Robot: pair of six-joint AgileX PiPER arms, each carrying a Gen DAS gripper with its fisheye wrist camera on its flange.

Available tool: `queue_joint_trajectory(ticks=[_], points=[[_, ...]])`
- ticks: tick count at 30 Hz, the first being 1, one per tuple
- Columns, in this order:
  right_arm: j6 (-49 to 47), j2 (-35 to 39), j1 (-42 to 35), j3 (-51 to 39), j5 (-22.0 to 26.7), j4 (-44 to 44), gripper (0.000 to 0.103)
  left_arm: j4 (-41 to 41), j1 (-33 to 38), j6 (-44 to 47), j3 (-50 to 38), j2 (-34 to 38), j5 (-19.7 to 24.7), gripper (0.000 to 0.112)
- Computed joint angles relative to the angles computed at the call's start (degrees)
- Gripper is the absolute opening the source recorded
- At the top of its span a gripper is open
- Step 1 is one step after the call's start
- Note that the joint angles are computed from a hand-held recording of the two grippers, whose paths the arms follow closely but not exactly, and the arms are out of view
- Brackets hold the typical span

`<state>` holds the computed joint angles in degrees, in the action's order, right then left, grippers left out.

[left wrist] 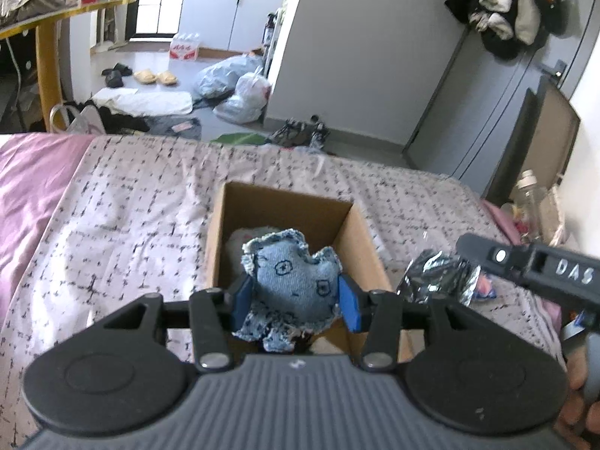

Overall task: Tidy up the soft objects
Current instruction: 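Carry the octopus plush and black wrapper over the box with both grippers, then open the left gripper dropping the octopus while the right gripper drops the wrapper into the box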

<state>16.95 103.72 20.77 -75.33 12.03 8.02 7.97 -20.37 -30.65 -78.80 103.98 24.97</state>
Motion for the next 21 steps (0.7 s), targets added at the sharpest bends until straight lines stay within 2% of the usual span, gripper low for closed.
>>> queue_joint_trajectory(ticks=[9, 13, 21], points=[[-2.8, 2.3, 0.6, -1.9, 0.9, 3.0, 0.018, 1.3, -0.5, -1.2, 0.1, 2.6, 2.1, 0.048], [-4.4, 3.2, 0.7, -2.8, 1.5, 4.2, 0.018, 3.5, -1.1, -3.3, -0.9, 4.1, 4.6, 0.049], [-4.7, 4.8, 1.1, -4.5, 2.8, 3.2, 0.018, 4.8, -1.8, -8.5, 0.9, 2.4, 3.1, 0.057]])
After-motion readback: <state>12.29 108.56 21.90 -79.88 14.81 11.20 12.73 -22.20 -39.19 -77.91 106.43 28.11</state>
